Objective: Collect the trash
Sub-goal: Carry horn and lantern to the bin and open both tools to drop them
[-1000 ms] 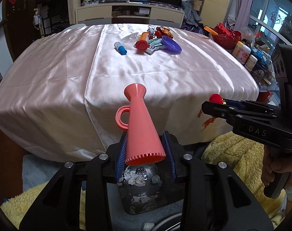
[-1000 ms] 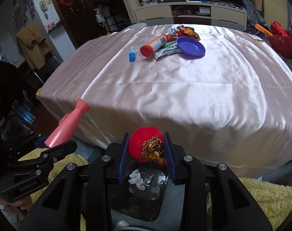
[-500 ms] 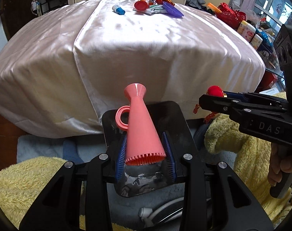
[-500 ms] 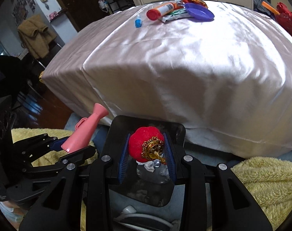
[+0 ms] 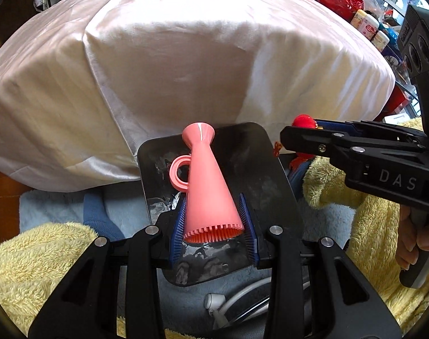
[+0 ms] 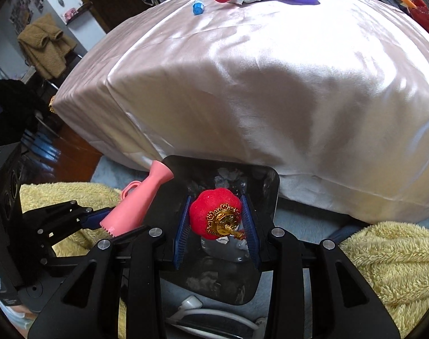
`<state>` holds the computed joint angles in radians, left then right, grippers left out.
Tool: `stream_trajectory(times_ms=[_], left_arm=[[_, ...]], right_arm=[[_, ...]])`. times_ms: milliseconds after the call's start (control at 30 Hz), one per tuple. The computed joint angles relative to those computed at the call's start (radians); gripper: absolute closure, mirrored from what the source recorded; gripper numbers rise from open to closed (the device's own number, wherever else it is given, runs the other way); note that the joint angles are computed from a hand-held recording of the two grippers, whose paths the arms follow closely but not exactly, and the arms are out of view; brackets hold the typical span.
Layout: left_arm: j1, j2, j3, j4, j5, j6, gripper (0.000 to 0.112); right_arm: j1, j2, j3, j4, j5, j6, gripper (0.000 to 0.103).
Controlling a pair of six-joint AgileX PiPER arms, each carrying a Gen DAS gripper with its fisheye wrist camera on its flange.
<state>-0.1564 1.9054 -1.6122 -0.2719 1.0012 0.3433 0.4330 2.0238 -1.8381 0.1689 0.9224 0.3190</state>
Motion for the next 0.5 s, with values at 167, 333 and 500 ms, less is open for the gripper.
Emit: stream_trajectory(times_ms=[167,333,500], left_arm=[[-0.008,0.010,-0.016,0.011,0.004,-0.011,0.072],[-0.008,0.007,-0.026,0.032,0.005,-0.029,0.061],[-0.003,0.005,-0.058,0.048,0.015,-0.044,0.049]], right_arm=[[-0.009,-0.004,0.009,0.013,-0.015,-0.006,0.047],[-0.027,-0.023,0.027,0.008,-0.033,0.011,0.042],[-0.053,-0.041,0.026,-0.014,-0.032,0.039,0.034]])
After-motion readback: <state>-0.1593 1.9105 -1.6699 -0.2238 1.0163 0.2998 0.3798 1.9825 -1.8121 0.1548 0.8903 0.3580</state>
